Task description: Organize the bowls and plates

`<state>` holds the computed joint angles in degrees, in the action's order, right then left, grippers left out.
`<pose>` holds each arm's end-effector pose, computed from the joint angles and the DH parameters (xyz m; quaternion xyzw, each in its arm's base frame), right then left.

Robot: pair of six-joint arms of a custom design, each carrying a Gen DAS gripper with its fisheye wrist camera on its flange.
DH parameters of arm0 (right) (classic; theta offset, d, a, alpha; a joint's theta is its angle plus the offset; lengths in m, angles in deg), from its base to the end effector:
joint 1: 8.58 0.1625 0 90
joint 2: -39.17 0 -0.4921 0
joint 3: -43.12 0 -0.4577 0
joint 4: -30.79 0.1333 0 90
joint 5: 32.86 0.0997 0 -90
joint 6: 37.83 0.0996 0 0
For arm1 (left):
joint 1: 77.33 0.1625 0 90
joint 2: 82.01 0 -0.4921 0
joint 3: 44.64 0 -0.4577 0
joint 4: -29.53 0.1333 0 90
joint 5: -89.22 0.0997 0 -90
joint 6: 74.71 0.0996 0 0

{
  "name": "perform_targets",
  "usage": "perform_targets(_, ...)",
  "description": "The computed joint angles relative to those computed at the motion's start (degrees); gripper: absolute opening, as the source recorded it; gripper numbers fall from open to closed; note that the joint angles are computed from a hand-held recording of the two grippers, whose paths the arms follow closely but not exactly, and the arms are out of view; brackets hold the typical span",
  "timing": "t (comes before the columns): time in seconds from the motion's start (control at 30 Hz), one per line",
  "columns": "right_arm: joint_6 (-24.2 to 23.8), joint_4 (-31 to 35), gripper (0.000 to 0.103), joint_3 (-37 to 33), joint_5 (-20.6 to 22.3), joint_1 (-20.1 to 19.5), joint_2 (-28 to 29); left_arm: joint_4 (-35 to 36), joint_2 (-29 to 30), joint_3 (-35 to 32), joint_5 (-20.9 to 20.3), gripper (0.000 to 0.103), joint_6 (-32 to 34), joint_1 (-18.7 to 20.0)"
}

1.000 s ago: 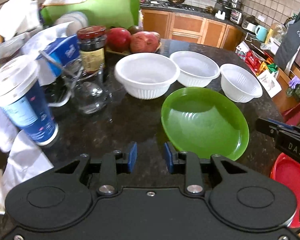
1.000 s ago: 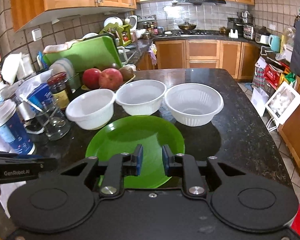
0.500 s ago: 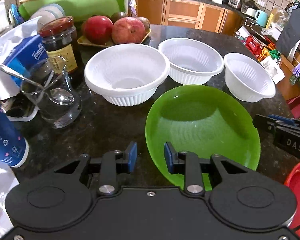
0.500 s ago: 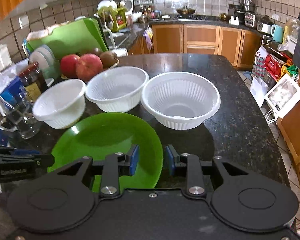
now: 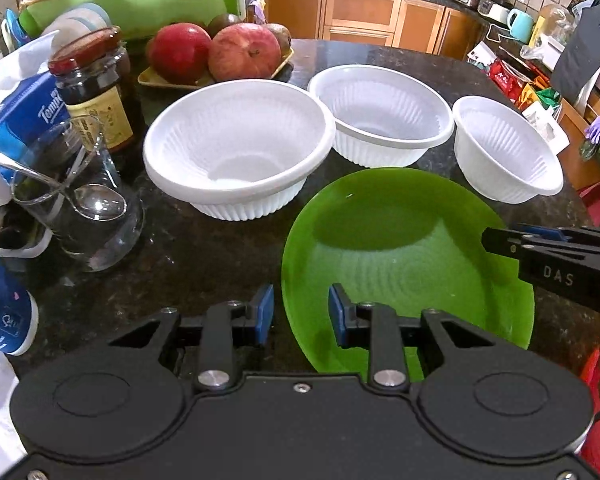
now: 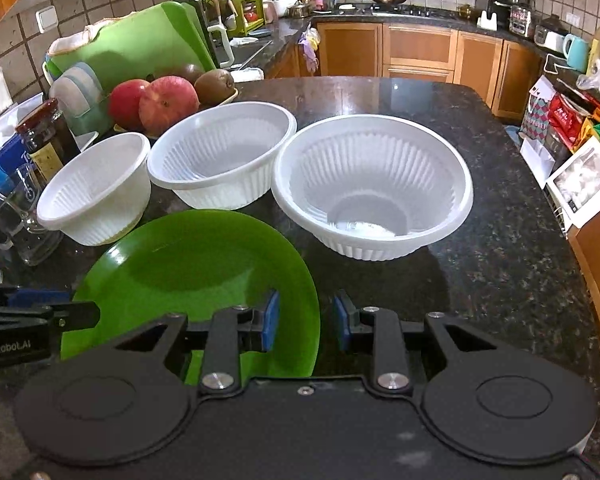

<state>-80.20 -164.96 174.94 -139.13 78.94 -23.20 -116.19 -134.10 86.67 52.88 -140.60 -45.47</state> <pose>0.0825 -0.5299 0.1519 0.2794 -0.8993 0.2338 0.2419 -0.2745 -0.4220 0.0073 0.0327 0.8779 -0.3049 0.3678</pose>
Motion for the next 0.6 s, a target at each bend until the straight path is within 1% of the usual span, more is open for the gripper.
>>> perform_targets(0.17,0.55,1.96,0.031,-0.65,0.13,-0.23,0.40,1.42,0.65,-1.04,-0.21,0.039,-0.52,1.03)
perform_targets(0.27,-0.61,0.92,0.032,-0.60,0.06,-0.05,0.97,1.00,0.96,-1.27,-0.07,0.040,-0.49,1.45)
perform_targets(0.4,-0.81,0.30,0.032,-0.71,0.18,0.01,1.47,0.10,1.28,-1.29,0.44,0.041,-0.22,1.64)
perform_targets(0.6,-1.73,-1.58,0.033,-0.42,0.87,-0.23,2.02,-1.00,1.93,-1.25,1.44,0.042,1.77,1.53)
